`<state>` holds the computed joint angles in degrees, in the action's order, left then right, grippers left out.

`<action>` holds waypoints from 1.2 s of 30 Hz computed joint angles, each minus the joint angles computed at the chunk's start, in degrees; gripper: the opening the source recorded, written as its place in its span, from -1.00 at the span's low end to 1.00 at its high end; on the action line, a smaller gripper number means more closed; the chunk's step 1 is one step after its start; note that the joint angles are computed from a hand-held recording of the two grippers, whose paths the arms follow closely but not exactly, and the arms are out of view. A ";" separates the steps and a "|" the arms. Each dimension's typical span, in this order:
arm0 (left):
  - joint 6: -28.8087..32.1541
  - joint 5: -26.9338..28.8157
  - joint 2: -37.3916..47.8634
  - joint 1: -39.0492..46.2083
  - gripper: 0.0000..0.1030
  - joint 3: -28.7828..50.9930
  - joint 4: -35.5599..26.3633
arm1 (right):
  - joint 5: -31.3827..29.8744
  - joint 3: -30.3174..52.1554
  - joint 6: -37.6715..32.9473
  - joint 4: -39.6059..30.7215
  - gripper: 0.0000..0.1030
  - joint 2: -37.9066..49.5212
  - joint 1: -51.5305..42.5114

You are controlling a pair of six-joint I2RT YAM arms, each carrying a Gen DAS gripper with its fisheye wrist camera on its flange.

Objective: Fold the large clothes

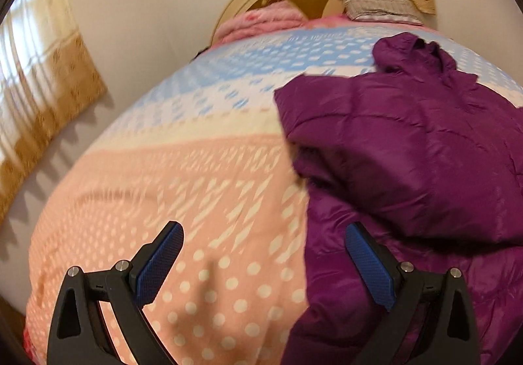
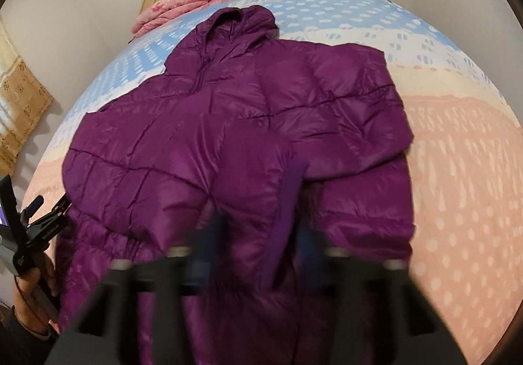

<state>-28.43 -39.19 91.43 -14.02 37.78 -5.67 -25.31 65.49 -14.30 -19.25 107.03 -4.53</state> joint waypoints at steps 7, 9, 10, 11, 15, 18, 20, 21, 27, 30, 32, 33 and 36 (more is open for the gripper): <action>0.54 -0.20 2.10 -0.25 0.93 1.06 0.08 | 2.79 2.21 4.61 5.50 -0.79 -2.33 -3.81; 0.46 -0.17 2.06 -0.52 0.93 1.21 -0.38 | 4.49 4.17 4.77 5.15 -0.79 -1.12 -4.31; 0.68 0.23 2.14 -0.31 0.93 1.22 -0.20 | 6.30 4.40 4.85 6.07 -0.79 -0.43 -4.36; 0.60 0.45 2.17 -0.28 0.93 1.34 -0.41 | 7.02 4.85 4.31 6.16 -0.78 0.51 -4.26; 1.04 2.49 0.40 0.16 0.93 2.17 -2.98 | 13.56 7.33 0.89 4.11 0.29 4.45 -2.32; 3.04 3.21 -4.78 0.72 0.93 3.43 -4.54 | 13.67 4.15 4.01 8.71 0.44 1.48 -4.04; 4.54 4.52 -6.71 1.60 0.93 6.41 -5.00 | 12.97 1.80 5.86 11.36 0.35 -2.01 -4.47; 5.49 6.59 -6.25 2.49 0.93 8.89 -4.87 | 12.02 1.23 6.16 12.02 0.32 -3.33 -4.01; 6.01 11.36 8.75 5.47 0.93 23.93 -4.26 | 10.04 5.75 5.28 9.66 -0.01 0.90 1.98; 6.45 10.14 17.10 5.70 0.93 29.67 -5.46 | 12.20 9.28 6.04 9.98 -0.12 6.86 3.57; 5.78 10.28 20.57 6.03 0.93 30.49 -4.76 | 12.86 10.15 6.53 10.59 -0.15 9.76 3.36; 5.55 10.87 21.96 6.25 0.93 30.50 -4.19 | 13.29 10.02 6.52 11.22 -0.16 10.60 3.18; 5.18 13.00 23.12 6.93 0.93 28.60 -1.32 | 13.29 7.54 4.68 14.66 -0.16 11.11 2.61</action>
